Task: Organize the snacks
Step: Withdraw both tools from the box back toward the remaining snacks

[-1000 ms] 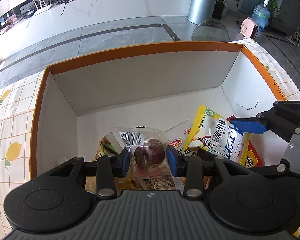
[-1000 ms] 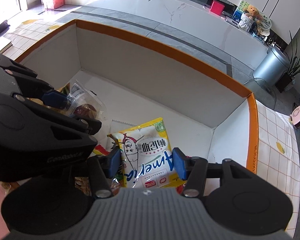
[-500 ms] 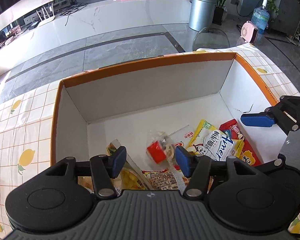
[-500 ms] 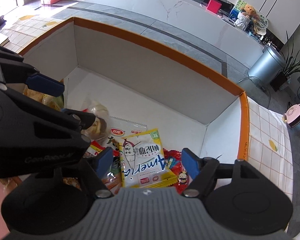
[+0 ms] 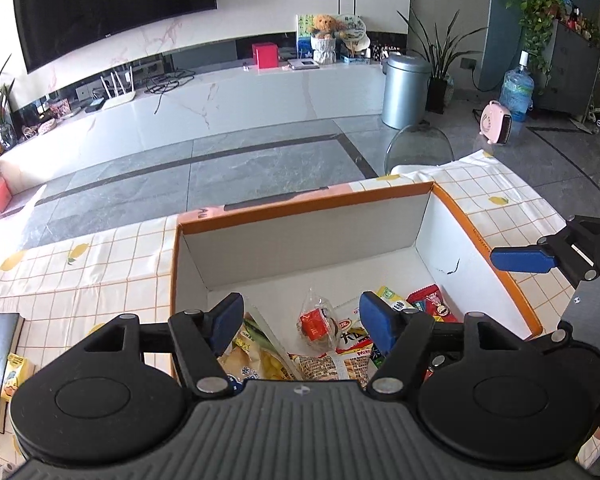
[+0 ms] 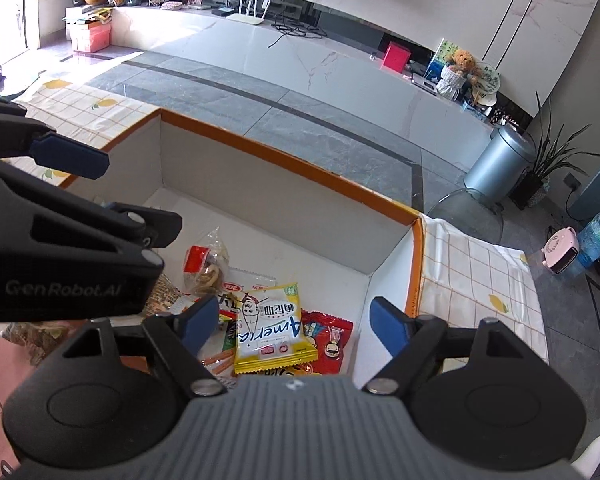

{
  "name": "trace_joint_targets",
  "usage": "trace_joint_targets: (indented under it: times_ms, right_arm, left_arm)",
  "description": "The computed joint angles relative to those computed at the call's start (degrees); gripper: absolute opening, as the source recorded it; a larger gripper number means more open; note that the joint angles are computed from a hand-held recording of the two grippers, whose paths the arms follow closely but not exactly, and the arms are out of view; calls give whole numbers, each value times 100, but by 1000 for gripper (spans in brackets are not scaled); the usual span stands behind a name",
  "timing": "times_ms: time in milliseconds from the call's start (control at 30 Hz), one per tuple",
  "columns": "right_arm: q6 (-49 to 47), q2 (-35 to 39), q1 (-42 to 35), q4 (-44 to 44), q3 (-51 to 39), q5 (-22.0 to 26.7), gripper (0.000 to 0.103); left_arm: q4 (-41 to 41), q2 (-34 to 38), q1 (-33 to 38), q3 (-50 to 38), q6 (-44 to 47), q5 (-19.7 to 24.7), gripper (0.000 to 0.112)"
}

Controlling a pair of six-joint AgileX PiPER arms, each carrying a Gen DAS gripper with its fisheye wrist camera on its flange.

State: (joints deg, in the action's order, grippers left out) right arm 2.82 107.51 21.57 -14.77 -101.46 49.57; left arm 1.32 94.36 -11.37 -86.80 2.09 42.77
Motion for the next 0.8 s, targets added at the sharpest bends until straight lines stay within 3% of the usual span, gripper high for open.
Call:
trace_joint_targets:
  times_ms: [167,400,800]
  right_arm:
    - [238,-784,156,-90,785,-359,81]
    - [842,-1978,460,-308,2095,-890,81]
    - [3506,-3579,1457,-1974,4223,-1084,82]
  left_arm:
    - [464,-679,-213,468,-311,-145,78]
    - [668,-1555,-388,1124,-508,35,79]
    - [1292,-2970,-703,2671,-1299,139,79]
